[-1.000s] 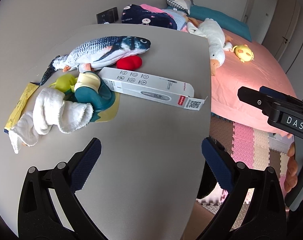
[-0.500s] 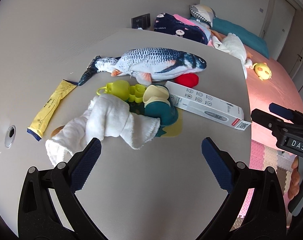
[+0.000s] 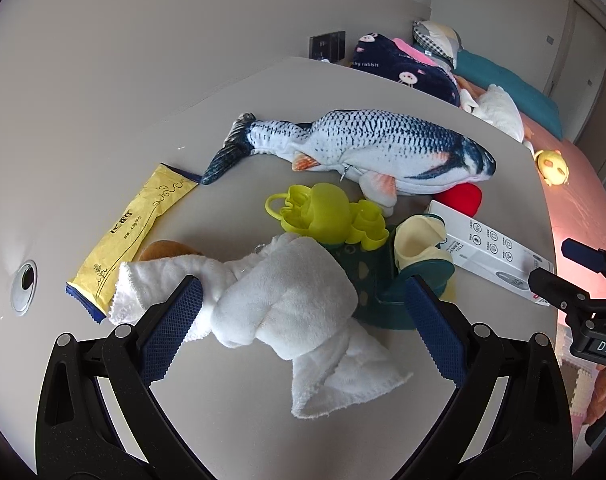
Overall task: Collect trash
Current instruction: 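Grasp the white towel with the left gripper while the right gripper grasps the white box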
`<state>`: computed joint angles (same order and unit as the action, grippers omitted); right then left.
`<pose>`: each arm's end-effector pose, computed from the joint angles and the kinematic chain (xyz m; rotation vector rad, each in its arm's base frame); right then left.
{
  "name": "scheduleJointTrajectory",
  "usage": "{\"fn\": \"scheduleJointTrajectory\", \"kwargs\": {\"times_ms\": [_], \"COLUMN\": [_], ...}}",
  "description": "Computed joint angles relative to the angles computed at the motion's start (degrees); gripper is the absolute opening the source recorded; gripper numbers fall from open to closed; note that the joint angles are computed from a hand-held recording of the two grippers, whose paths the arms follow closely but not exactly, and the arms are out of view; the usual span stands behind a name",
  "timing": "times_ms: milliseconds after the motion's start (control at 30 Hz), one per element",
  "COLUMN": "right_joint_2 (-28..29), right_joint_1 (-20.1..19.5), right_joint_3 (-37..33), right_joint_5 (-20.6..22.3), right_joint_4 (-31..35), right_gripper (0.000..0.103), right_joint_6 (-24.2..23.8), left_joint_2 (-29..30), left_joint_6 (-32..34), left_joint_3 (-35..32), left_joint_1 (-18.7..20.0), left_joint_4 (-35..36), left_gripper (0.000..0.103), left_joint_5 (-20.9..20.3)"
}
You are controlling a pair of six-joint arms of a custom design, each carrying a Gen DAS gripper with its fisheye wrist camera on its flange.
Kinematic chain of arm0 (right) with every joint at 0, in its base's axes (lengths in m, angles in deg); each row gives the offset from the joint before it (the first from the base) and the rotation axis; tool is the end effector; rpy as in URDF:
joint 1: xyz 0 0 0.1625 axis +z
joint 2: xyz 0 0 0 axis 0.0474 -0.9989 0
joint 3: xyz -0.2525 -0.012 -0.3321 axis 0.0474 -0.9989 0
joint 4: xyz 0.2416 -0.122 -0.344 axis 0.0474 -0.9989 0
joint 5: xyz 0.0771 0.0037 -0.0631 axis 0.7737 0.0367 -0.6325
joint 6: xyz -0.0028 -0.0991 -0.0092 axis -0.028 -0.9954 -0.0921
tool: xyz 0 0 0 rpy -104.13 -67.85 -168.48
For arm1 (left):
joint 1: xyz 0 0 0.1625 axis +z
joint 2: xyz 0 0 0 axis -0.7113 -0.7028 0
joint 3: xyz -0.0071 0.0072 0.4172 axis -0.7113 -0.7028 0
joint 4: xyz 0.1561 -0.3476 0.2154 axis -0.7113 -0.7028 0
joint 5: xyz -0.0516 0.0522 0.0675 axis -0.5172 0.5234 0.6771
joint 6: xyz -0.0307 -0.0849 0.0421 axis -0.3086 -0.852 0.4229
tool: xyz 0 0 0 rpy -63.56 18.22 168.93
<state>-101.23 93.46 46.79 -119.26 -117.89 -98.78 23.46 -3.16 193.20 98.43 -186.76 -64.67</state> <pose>0.1542 -0.5390 0.0573 0.8276 -2.4334 0.5594 -0.0892 -0.4848 0.1292 0.0932 2.1952 -0.8630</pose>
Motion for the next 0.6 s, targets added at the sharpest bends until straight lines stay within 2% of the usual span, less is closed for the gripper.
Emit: {"fn": "scheduleJointTrajectory", "kwargs": {"times_ms": [100, 167, 233, 300, 367, 500, 600], "right_joint_2": [1.13, 1.93, 2.98, 3.94, 4.97, 7.02, 7.44], "right_joint_1": [0.34, 0.51, 0.74, 0.84, 1.04, 1.52, 1.75], "right_joint_3": [-0.98, -1.60, -2.41, -3.12, -3.93, -4.88, -3.86], "right_joint_5": [-0.82, -1.00, -1.74, -2.18, -3.10, -5.14, -4.72], "right_joint_4": [-0.16, -0.31, -0.77, -1.18, -1.42, -2.16, -4.82], "right_gripper": [0.085, 0.085, 0.085, 0.085, 0.085, 0.085, 0.073], "right_joint_6": [-0.35, -0.82, -1.85, -3.01, -3.79, -6.46, -9.23], "left_joint_2": [0.79, 0.83, 0.66, -0.04, -0.38, -0.29, -0.33], "left_joint_6": [1.07, 0.16, -0.59, -1.68, -0.35, 0.26, 0.09], "left_joint_3": [-0.06, -0.08, 0.08, 0.43, 1.10, 1.69, 2.06], "left_joint_1": [0.44, 0.89, 1.42, 1.97, 2.47, 2.18, 1.86], "left_joint_4": [-0.57, 0.23, -0.01, 0.41, -2.68, -4.03, -4.36], "left_gripper": [0.093, 0.085, 0.072, 0.063, 0.063, 0.060, 0.057], "left_joint_5": [1.61, 2.75, 3.45, 3.64, 2.16, 2.49, 2.87]}}
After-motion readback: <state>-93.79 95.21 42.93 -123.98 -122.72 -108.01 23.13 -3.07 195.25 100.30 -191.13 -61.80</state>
